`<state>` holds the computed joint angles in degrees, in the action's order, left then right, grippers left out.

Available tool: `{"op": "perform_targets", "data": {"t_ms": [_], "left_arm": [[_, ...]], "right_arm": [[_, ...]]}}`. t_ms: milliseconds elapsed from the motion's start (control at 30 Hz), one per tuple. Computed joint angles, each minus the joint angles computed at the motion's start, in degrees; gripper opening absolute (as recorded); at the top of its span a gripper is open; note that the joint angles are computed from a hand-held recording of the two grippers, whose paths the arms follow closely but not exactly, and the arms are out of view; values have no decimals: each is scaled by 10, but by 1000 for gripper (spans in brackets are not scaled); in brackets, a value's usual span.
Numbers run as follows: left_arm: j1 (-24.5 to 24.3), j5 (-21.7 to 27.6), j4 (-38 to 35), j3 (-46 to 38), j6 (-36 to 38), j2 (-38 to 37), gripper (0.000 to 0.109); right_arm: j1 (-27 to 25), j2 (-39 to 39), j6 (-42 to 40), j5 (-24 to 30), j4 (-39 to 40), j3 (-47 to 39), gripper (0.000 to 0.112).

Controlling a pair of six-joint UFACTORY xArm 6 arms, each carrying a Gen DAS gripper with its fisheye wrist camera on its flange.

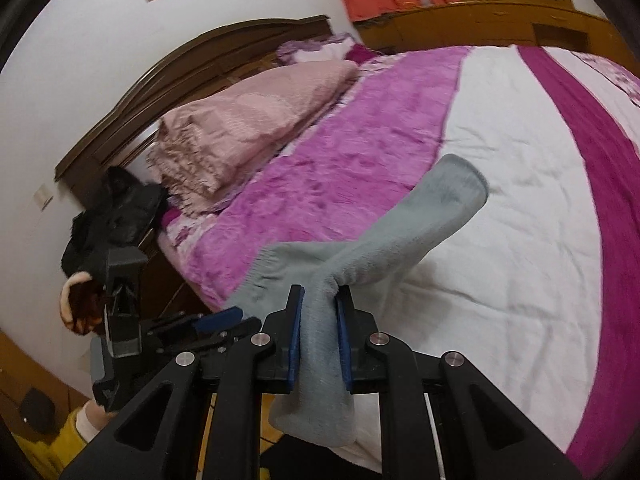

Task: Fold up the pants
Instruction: 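Grasp the pants leg end with the right gripper and lift it, then carry the grey pants leg over the folded pants with the right gripper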

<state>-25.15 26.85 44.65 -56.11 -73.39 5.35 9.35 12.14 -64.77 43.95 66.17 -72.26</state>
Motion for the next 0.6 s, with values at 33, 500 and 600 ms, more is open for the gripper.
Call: {"op": "perform_targets", "data": {"t_ms": [33,500,600], "left_arm": [[4,4,5,5,-1,-8,30],[73,-41,15,64,-17,-44,30],[83,-52,14,74,-21,-44,29]], "right_arm": [[6,2,0,4,-2,-5,9],[77,66,76,31,-18,-89,9],[93,87,95,26,-34,-107,9]]}}
